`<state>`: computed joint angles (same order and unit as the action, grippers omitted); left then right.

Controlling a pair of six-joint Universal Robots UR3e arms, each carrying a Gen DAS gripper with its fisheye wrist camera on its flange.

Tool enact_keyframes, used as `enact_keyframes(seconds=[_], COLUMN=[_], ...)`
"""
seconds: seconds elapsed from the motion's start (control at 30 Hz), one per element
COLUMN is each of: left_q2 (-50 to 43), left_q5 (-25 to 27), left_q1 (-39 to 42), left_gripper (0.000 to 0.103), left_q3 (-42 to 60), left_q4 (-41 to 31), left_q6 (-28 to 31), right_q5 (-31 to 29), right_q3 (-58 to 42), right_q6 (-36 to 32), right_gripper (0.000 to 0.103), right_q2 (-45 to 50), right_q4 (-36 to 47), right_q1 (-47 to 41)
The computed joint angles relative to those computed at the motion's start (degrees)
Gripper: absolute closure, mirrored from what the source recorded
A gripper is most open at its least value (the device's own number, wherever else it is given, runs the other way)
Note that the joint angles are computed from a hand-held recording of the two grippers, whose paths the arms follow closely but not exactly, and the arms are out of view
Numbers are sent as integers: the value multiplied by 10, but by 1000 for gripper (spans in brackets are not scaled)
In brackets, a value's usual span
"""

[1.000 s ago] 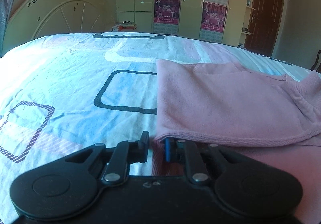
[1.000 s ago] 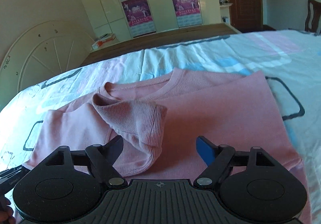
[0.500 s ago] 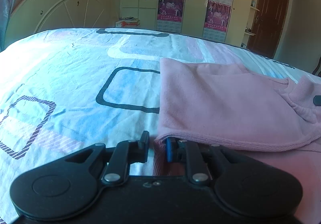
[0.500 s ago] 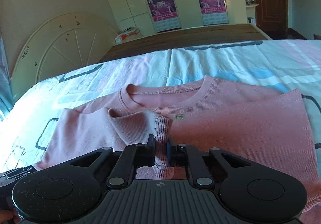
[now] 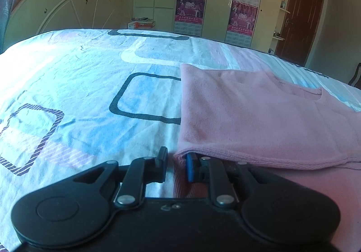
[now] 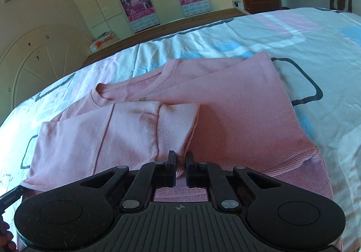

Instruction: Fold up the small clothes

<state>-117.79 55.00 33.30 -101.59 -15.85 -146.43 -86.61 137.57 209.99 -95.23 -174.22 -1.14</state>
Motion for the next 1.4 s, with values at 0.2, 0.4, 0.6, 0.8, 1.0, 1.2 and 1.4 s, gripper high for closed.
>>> enact_keyframes(seconds=[0.2, 0.4, 0.6, 0.8, 1.0, 1.2, 1.4], left_q2=[50, 23, -88, -222, -292, -329, -359], left_q5=[-48, -34, -13, 43, 51, 81, 104], left_q1=[43, 20, -46, -103, -119, -136, -147], left_gripper=[26, 26, 30, 32, 32, 39, 65], left_q3=[-28, 52, 222, 442, 556, 607, 652], left_q4=[-40, -95, -150, -223, -258, -243, -232], left_q6=[7, -28, -105, -158, -172, -178, -179], right_q5=[-38, -21, 13, 30, -67, -58, -102], right_q3=[2, -53, -120, -150, -128, -110, -116], right_q6=[-10, -32, -23, -53, -81, -88, -67], right_gripper=[30, 30, 52, 92, 94, 95, 94], right_q2=[-12, 71, 161, 175, 159, 161, 170], right_q4=[-11, -27, -28, -7, -35, -33, -45], right_q1=[5, -13, -25, -15, 24, 7, 24])
